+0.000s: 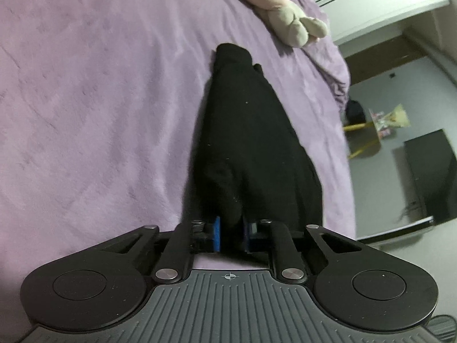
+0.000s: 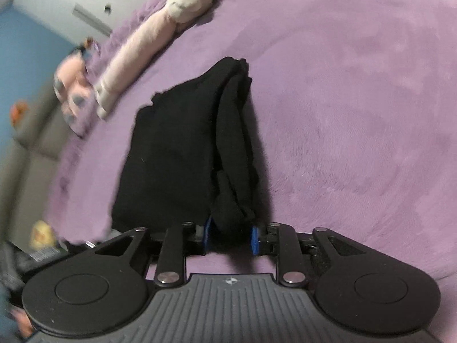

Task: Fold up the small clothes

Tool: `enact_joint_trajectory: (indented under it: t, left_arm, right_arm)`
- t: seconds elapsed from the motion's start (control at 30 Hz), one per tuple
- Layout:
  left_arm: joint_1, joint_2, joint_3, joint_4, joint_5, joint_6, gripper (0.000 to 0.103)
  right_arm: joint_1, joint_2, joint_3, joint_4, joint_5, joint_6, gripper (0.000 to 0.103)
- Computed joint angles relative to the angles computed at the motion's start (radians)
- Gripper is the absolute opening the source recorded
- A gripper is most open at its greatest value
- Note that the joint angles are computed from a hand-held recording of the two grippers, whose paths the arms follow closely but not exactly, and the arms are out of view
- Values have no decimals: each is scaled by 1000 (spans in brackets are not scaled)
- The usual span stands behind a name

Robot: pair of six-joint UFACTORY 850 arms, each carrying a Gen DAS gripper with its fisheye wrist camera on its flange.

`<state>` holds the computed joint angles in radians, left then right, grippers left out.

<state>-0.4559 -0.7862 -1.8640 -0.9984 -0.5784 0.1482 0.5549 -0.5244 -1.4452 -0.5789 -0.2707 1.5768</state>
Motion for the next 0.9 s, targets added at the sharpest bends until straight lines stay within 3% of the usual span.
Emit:
enact_joint_trajectory:
  t: [0.17,0.23,0.3,0.37,0.43,0.5,0.63,0.9]
  left_arm:
    - [-47,3,-79,522,-38,-284,16]
    - [-71,11,-96,732,-77,-419,32]
    - [-97,31,-85,899,-108,-519,49]
    - [-118,46,-71,1010,-125,-565,57]
    - [-133,53,-67,1072,-133,-579,73]
    - [-147,49,-80,1125,-148,-600,78]
    - [-162,31,-126,1159,-182,-608,84]
    - [-173,-9,-205,1181,-221,-632,85]
  right_arm:
    - [44,-28,-99,9,-252,-127,35]
    - [72,-51,-154,11,-414,-173,69]
    - [87,-71,-191,29,-524,-214,75]
    - [93,-74,-204,62,-565,-228,77]
    - [99,-88,-237,73,-597,-242,84]
    - [108,-86,-245,56,-604,-240,85]
    - [122,-101,-289,27,-623,-240,89]
    - [136,-179,-442,3,-694,-306,95]
